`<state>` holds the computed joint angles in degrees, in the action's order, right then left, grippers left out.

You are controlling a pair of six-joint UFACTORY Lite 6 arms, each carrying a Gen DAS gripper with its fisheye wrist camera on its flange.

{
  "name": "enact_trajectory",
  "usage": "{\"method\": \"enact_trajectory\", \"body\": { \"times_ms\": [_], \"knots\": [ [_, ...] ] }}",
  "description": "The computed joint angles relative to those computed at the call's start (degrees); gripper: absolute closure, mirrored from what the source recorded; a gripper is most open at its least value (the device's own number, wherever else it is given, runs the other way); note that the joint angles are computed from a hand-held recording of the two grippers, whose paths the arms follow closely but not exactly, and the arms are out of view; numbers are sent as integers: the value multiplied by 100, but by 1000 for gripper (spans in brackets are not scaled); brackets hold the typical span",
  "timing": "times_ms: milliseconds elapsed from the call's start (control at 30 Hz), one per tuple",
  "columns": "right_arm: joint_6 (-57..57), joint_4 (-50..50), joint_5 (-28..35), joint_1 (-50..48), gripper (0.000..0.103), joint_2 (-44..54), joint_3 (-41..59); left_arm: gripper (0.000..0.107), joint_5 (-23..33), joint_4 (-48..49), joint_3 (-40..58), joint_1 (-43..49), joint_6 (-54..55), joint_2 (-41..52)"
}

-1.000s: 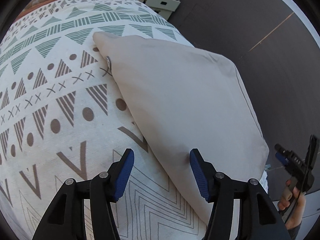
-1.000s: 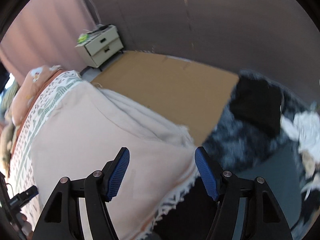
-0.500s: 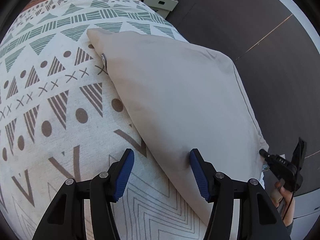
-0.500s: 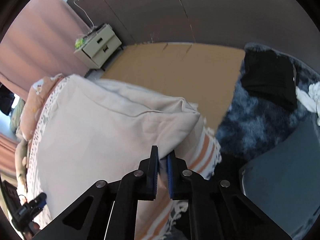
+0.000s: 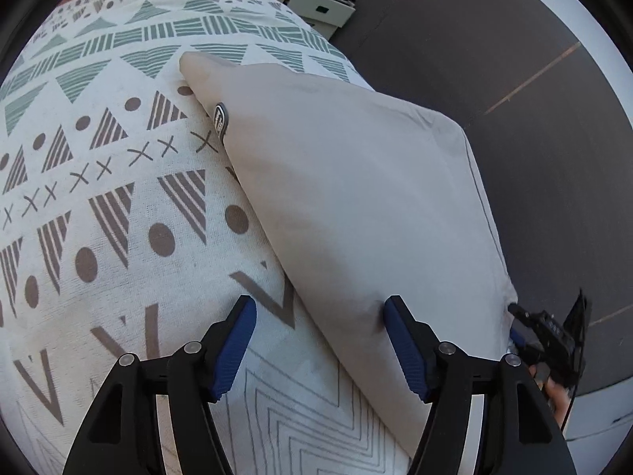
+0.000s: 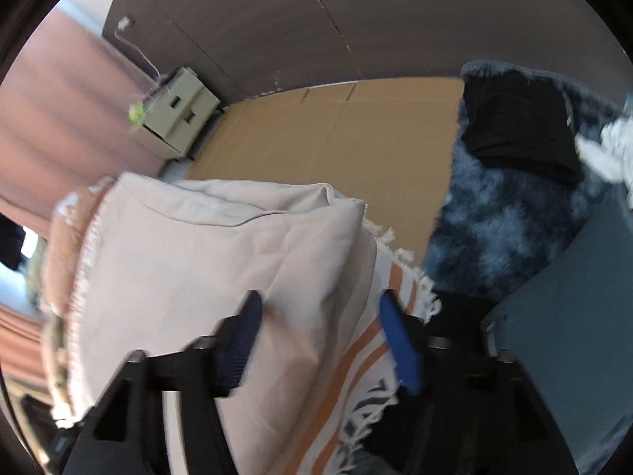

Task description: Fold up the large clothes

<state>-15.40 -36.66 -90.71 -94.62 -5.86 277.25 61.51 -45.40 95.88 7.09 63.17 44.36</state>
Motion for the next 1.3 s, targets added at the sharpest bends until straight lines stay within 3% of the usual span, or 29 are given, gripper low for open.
{"method": "enact_trajectory", "body": {
  "times_ms": [233,267,300,333,433,700,767,933,1067,1167,1300],
  "knots": [
    [1337,-706,1331,213,40,-343,644,40,-193,-149,234,-231,-76,164],
    [1403,-788,1334,231,45,-409,656,47,-229,-177,258,-265,-59,171],
    [1353,-829,1199,242,56,-448,596,55,-184,-160,385,-312,-118,246],
    [1259,-798,1066,227,68,-450,525,56,-144,-93,554,-366,-248,335],
    [1112,-668,661,249,85,-542,206,61,-19,40,1060,-499,-635,592],
    [1085,-651,-86,568,91,-857,-383,65,47,263,2288,-781,-1197,1147],
    [1067,-660,-179,598,90,-889,-438,65,61,318,2382,-743,-1198,1187],
    [902,-402,-126,516,74,-745,-482,63,-97,421,1982,-567,-713,820],
    [481,-284,-365,538,69,-871,-954,48,138,623,1862,-367,-610,552],
    [84,-217,-822,596,64,-990,-1490,43,243,574,1534,-157,-407,101],
    [-491,-190,-1589,675,38,-1299,-2477,21,651,401,1388,247,-150,-377]
  ]
}}
